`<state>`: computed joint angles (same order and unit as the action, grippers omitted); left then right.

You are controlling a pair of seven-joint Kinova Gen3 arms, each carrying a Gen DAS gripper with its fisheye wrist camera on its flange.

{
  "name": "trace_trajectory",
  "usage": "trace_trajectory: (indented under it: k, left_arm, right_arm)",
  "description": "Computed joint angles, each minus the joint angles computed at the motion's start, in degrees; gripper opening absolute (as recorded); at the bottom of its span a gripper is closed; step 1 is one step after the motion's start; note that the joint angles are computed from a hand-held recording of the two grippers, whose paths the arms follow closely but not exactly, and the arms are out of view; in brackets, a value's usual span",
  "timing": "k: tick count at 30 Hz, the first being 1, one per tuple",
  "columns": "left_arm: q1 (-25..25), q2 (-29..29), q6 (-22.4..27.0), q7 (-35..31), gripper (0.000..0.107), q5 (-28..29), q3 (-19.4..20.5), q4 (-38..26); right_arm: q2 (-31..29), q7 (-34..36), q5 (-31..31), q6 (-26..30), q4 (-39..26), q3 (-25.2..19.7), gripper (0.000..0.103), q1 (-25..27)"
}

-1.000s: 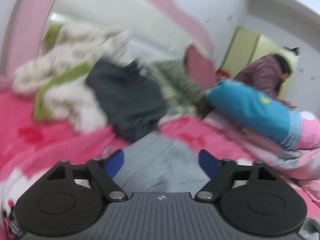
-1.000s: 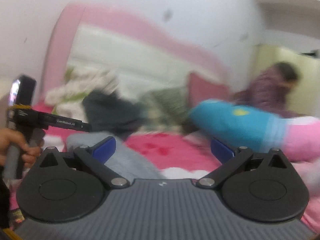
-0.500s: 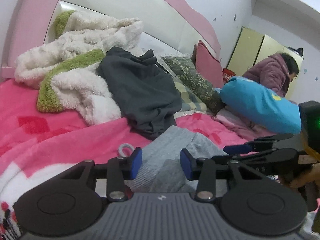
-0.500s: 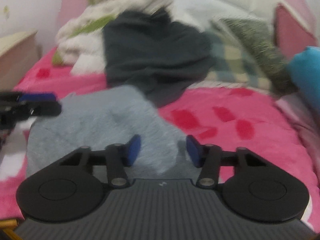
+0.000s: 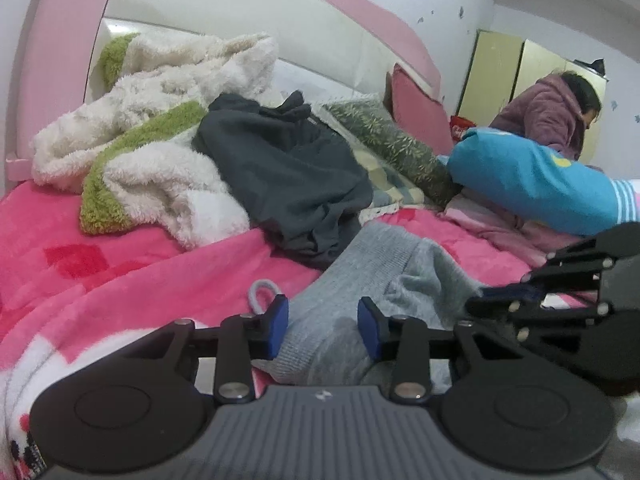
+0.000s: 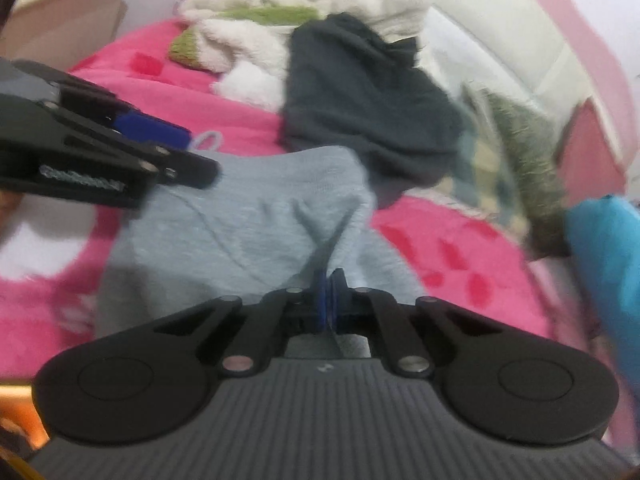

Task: Fold clothes

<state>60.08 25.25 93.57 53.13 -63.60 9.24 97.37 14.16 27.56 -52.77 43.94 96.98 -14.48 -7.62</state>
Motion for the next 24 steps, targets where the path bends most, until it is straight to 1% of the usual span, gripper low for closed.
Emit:
trace_trajectory:
  k: [1, 2, 4, 5, 6, 7, 8, 9, 10, 11, 12, 13, 14, 15, 17, 18, 19, 20, 21, 22, 23, 24]
  left_arm:
    - [0.0, 0.1, 0.0, -0.3, 0.037, -0.2, 0.0, -0.2]
    - [0.1, 0.2, 0.1, -0.7, 0.037, -0.4, 0.1, -0.4]
    - [0.1, 0.4, 0.2, -1.9, 0.037, -0.6, 0.1, -0.9]
    - [0.1, 0.5, 0.2, -2.6, 0.037, -0.6, 0.1, -1.3]
    - [0.0, 0.7, 0.2, -3.2, 0.037, -0.6, 0.0, -1.6]
    - [-0.1, 0.7, 0.1, -3.7, 0.037, -0.3, -0.1, -1.9]
    - [-0.1, 0.6, -0.1, -3.7, 0.037, -0.1, -0.1, -1.8]
    - [0.0, 0.4, -0.3, -3.2, 0.037, 0.0, -0.2, -1.5]
    - [0.1, 0.1, -0.6, -2.7, 0.037, 0.1, -0.2, -1.1]
    - [0.1, -0.2, -1.0, -2.1, 0.037, 0.1, -0.2, -0.7]
    - [0.1, -0.4, -1.3, -1.6, 0.037, 0.1, -0.1, -0.3]
    - [0.1, -0.5, -1.4, -1.5, 0.037, 0.2, 0.0, -0.2]
    - [0.0, -0.5, -1.4, -1.7, 0.037, 0.2, 0.0, -0.3]
    - [-0.1, -0.4, -1.2, -2.0, 0.037, 0.3, 0.1, -0.5]
    - [-0.1, -0.2, -1.0, -2.5, 0.037, 0.4, 0.1, -0.9]
    - [-0.1, -0.1, -0.9, -2.6, 0.037, 0.5, 0.0, -1.0]
    - [0.0, -0.1, -0.9, -2.5, 0.037, 0.5, 0.0, -1.0]
    - [0.1, -0.2, -0.8, -2.0, 0.037, 0.3, -0.1, -0.8]
    - [0.2, -0.2, -0.7, -1.6, 0.036, 0.2, -0.1, -0.6]
    - [0.4, -0.3, -0.6, -1.2, 0.036, 0.0, -0.1, -0.5]
    - [0.4, -0.4, -0.6, -0.8, 0.036, -0.2, -0.1, -0.3]
    - [0.4, -0.5, -0.6, -0.4, 0.036, -0.3, -0.1, -0.1]
  right_arm:
    - [0.2, -0.5, -0.7, -0.1, -0.6, 1.0, 0.001, -0.6]
    - [0.4, -2.0, -0.8, 0.2, -1.6, 3.1, 0.001, -2.1]
    - [1.1, -6.7, 1.1, 1.6, -4.0, 5.8, 0.001, -3.9]
    - [2.0, -9.0, 2.8, 2.5, -5.3, 5.7, 0.001, -3.6]
    - [2.3, -10.8, 3.9, 3.4, -6.2, 4.5, 0.001, -2.5]
    - [2.8, -11.6, 4.5, 3.8, -6.8, 2.2, 0.003, -0.5]
    - [3.2, -12.2, 4.6, 4.5, -7.4, 1.0, 0.003, 0.7]
    - [3.6, -12.6, 4.6, 5.3, -8.0, 0.4, 0.011, 1.5]
    - [4.1, -12.9, 4.3, 6.0, -8.5, -0.8, 0.031, 2.7]
    - [4.8, -13.2, 3.1, 7.1, -9.4, -3.0, 0.046, 4.6]
    - [5.6, -13.8, 1.8, 8.4, -10.5, -4.2, 0.068, 5.6]
    - [6.8, -15.4, 0.9, 10.3, -12.2, -4.5, 0.075, 5.5]
    - [8.1, -17.7, 1.0, 11.8, -14.2, -4.1, 0.075, 4.4]
    - [9.0, -20.0, 1.8, 12.4, -15.8, -2.6, 0.075, 2.1]
    - [10.9, -24.7, 3.6, 14.5, -19.1, 2.0, 0.072, -3.2]
    - [12.0, -27.0, 4.6, 16.2, -21.1, 4.5, 0.055, -5.8]
    - [13.1, -29.4, 5.8, 17.4, -22.7, 6.0, 0.024, -7.7]
    - [13.6, -30.8, 6.9, 17.6, -23.3, 6.4, 0.013, -8.6]
    - [13.2, -31.2, 7.5, 16.9, -22.9, 5.7, 0.01, -8.4]
    - [12.4, -30.8, 7.9, 15.3, -21.7, 4.0, 0.005, -7.5]
    - [11.8, -29.4, 7.6, 13.1, -20.2, 1.3, 0.004, -5.8]
    - [11.3, -28.1, 7.4, 11.1, -18.9, -1.3, 0.001, -4.0]
